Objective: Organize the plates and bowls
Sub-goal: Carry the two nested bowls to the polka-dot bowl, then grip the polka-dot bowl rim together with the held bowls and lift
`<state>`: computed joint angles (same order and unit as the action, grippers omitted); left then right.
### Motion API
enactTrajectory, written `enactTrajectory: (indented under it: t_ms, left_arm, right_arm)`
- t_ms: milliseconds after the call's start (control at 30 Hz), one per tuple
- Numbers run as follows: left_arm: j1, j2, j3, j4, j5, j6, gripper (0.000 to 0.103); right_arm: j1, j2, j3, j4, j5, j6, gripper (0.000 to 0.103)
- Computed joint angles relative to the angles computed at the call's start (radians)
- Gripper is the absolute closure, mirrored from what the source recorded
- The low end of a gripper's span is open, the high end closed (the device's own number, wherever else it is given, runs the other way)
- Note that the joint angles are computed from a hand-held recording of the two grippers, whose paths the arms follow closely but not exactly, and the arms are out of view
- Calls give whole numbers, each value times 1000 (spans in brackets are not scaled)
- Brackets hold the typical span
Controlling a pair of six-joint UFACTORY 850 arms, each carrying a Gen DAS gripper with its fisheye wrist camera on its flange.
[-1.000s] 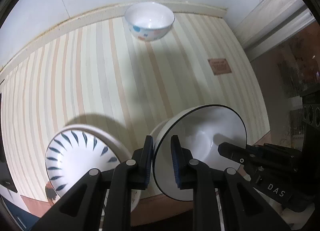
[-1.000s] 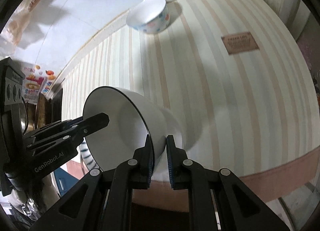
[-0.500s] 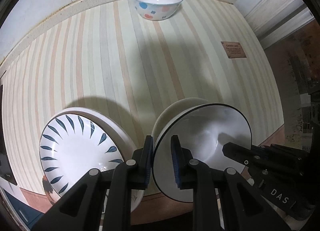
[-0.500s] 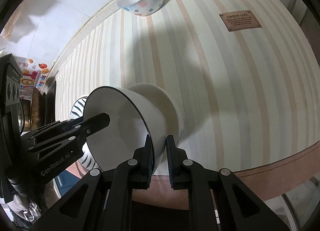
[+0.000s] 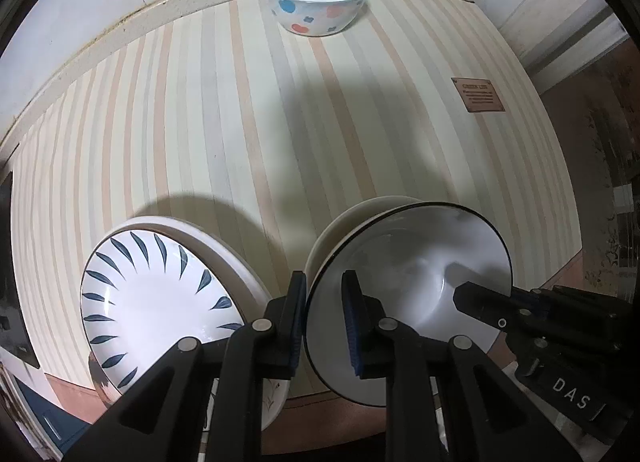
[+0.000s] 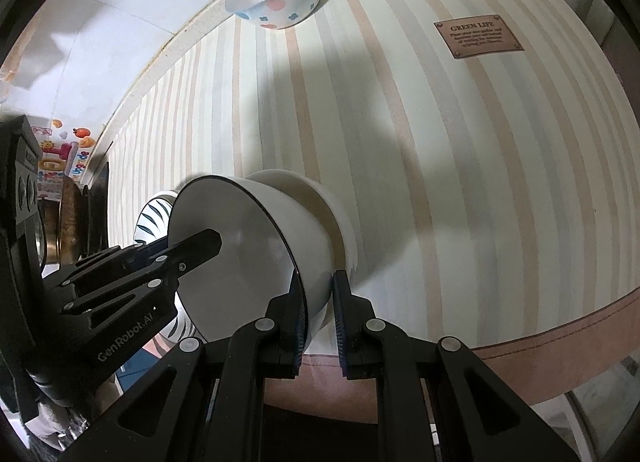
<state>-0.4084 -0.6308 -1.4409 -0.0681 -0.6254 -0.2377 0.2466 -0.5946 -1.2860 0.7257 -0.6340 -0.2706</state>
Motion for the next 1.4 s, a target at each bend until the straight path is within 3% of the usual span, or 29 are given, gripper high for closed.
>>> enactTrajectory:
  t_ms: [167,300,900,1000,1200,1400]
  left_arm:
    - [3,-2,1,-5,-1,-1,87]
    - [10,2,8,-17,3,5,87]
    - [29,86,26,-35,45,15,86]
    - [59,54,-54,-83,34,38,78]
    - [112,-135,-341,-47,-19,-36,77]
    - [159,-413,-758,-101,-191,-49,77]
  right_arm:
    - [4,-14,-22,-33,-10,25,87]
    - [2,-18,-29,-24,-15,23,81]
    - [-28,7,-69,-6,-50,-3,81]
    - [-44,-21,-137,-1,-75,-7,81]
    - [-72,-178,-393,-40,-109,37,73]
    - [-92,-455,-819,-128,-210,195,72]
